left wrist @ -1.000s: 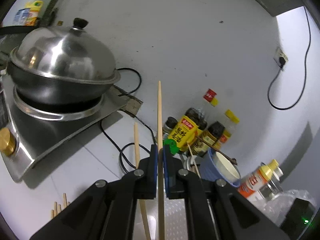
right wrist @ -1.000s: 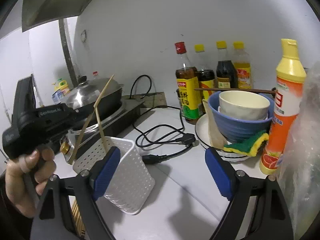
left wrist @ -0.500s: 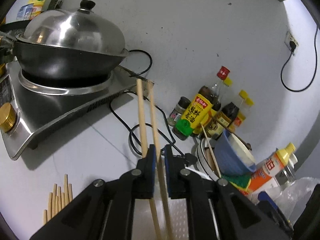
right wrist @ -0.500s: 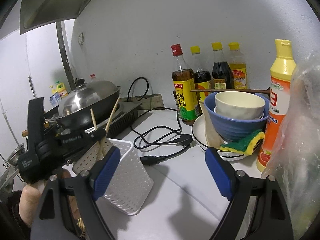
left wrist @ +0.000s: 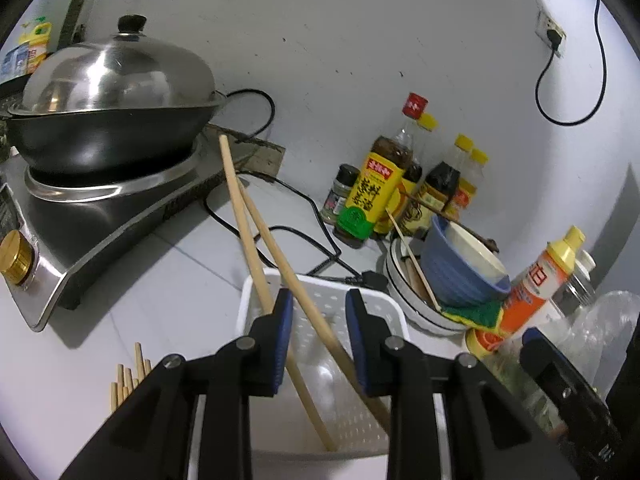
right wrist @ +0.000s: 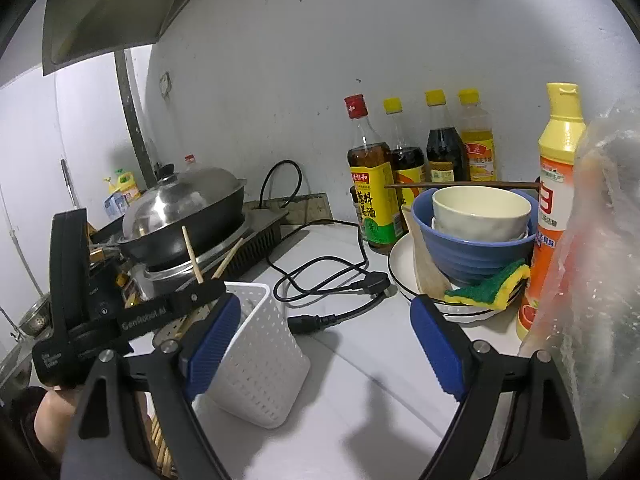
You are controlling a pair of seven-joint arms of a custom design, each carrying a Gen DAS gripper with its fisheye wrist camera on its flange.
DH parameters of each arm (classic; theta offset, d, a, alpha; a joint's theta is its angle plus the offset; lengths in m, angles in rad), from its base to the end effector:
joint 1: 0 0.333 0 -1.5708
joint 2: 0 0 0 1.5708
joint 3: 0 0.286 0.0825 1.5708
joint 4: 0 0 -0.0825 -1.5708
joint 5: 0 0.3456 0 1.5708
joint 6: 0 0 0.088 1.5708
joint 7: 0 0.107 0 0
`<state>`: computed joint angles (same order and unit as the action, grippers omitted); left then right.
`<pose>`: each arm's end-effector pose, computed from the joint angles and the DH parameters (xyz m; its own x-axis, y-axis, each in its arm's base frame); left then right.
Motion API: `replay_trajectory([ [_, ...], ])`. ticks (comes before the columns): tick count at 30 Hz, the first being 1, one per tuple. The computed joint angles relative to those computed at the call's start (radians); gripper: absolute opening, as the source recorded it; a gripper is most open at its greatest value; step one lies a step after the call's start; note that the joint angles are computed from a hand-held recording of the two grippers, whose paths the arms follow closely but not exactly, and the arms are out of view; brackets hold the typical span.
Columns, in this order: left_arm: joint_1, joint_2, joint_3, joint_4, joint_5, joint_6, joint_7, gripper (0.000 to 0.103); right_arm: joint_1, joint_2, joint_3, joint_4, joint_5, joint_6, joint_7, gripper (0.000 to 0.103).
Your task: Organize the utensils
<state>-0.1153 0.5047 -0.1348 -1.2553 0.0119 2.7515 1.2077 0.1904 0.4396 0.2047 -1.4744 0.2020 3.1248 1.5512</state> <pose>0.6867 -0.1475 0.5768 -0.0263 -0.9373 0.3474 -0.5871 -0.2668 -0.7643 0.6446 0.2143 0.5642 0.2992 -0.9192 -0.2558 -0.4112 0.1177 -0.9039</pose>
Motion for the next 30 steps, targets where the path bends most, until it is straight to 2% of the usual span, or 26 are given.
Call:
replay_trajectory([
  [3,0.007,-0.001,-0.014,0.002,-0.007,-0.023,0.033,0.025,-0.01,0.0,0.012,-0.001,0.01,0.003,-0.006,0.085],
  [5,-0.003,-0.006,-0.001,-0.002,0.013,-0.03,0.034,0.02,-0.013,-0.003,0.014,-0.006,0.011,0.005,-0.009,0.085],
  [10,0.026,-0.008,-0.031,0.007,-0.038,-0.07,0.079,0.007,-0.016,-0.004,0.015,-0.008,0.016,0.01,-0.013,0.085],
  [13,0.034,-0.022,-0.035,-0.016,-0.052,-0.065,0.109,0.006,-0.014,0.002,0.009,-0.003,0.016,0.012,-0.006,0.086],
  [17,0.067,-0.053,-0.067,-0.064,-0.115,-0.048,0.177,0.005,-0.062,0.034,0.074,0.042,0.042,-0.011,-0.047,0.085],
  [20,0.088,-0.092,-0.087,-0.127,-0.163,-0.004,0.242,0.005,-0.077,0.078,0.111,0.13,0.073,-0.091,-0.089,0.085],
  [24,0.135,-0.16,-0.134,-0.223,-0.274,0.06,0.381,0.005,-0.014,0.151,0.06,0.294,0.089,-0.229,-0.082,0.085],
  [25,0.164,-0.187,-0.166,-0.26,-0.332,0.08,0.457,0.005,-0.004,0.171,0.055,0.337,0.098,-0.263,-0.082,0.085],
  [30,0.21,-0.315,-0.211,-0.413,-0.544,0.133,0.737,0.006,0.046,0.28,0.034,0.572,0.127,-0.407,-0.07,0.085],
])
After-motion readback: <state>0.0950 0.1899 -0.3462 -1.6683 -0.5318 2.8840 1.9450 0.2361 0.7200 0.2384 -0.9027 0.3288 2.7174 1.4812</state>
